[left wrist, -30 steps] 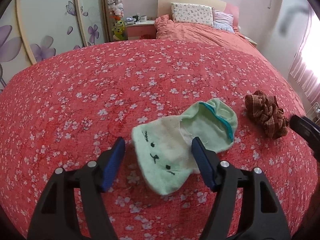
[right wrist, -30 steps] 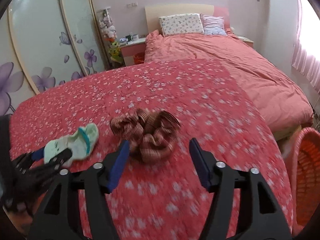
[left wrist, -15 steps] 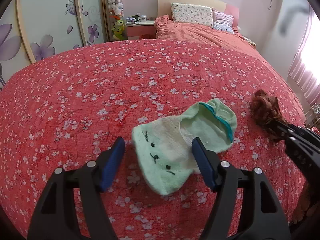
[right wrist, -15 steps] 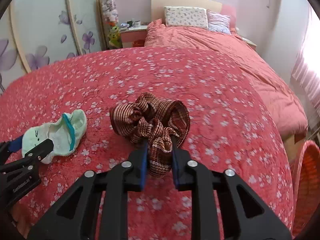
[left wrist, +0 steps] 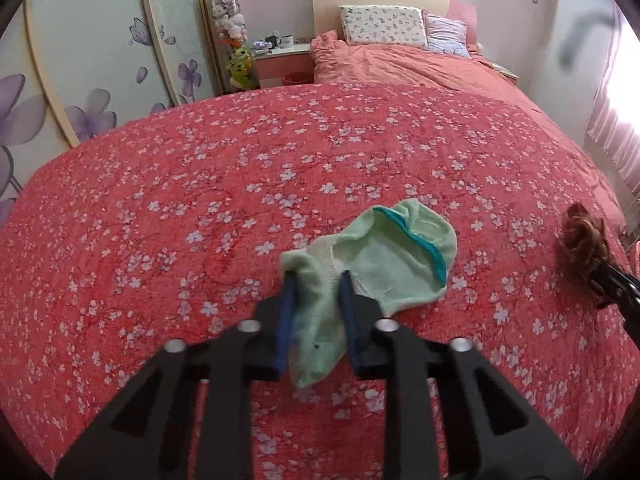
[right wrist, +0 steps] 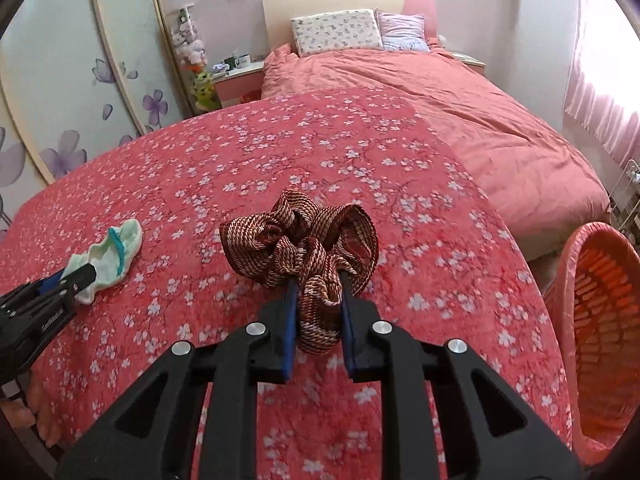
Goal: Collect trash
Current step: 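Grasp the brown plaid scrunchie with the right gripper while the left grasps the green sock, then carry the scrunchie and sock over the orange basket and release both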
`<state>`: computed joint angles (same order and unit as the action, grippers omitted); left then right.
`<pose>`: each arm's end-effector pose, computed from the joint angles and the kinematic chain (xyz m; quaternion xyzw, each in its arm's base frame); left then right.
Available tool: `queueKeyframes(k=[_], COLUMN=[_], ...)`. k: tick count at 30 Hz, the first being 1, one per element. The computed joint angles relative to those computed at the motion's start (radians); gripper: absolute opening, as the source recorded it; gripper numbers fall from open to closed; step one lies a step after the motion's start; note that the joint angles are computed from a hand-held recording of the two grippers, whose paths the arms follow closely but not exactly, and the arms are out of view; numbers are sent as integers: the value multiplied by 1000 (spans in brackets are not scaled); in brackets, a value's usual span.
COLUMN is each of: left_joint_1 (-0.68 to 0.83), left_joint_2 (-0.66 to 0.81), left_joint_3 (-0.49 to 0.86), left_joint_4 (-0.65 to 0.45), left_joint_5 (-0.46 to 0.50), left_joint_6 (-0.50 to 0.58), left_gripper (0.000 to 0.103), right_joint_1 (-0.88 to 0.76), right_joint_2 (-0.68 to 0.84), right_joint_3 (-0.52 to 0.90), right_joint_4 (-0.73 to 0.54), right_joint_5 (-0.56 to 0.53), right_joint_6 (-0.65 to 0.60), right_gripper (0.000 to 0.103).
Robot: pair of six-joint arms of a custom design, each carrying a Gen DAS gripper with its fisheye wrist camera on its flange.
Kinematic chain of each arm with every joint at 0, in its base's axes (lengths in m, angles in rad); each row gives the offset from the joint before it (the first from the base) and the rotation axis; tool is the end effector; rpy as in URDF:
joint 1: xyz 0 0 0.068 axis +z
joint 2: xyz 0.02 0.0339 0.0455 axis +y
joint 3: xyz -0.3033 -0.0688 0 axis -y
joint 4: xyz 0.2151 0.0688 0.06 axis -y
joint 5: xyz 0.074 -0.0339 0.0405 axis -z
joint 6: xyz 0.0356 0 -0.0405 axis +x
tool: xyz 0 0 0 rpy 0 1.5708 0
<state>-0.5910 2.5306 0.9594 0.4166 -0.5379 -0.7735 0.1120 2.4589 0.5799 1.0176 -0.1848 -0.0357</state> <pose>0.3179 -0.1914 -0.0233 -0.1406 0.9343 0.0762 0.3185 0.3155 0.0421 -0.0010 -0.1009 0.9288 0.0997 0.3423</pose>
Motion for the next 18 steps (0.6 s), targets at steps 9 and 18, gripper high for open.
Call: queueKeyframes(k=[9, 18], left_joint_1=[23, 3], left_joint_2=[-46, 0], left_joint_3=[-173, -73], left_joint_4=[294, 225], left_joint_5=[97, 130], left_joint_6=[15, -6], left_gripper=[7, 33], right_joint_1=[-45, -74], right_joint_2=[-2, 19], right_joint_3=[-52, -41], right_joint_4=[74, 70], right_joint_5=[-46, -79], right_joint_6=[-25, -33], right_gripper=[18, 18])
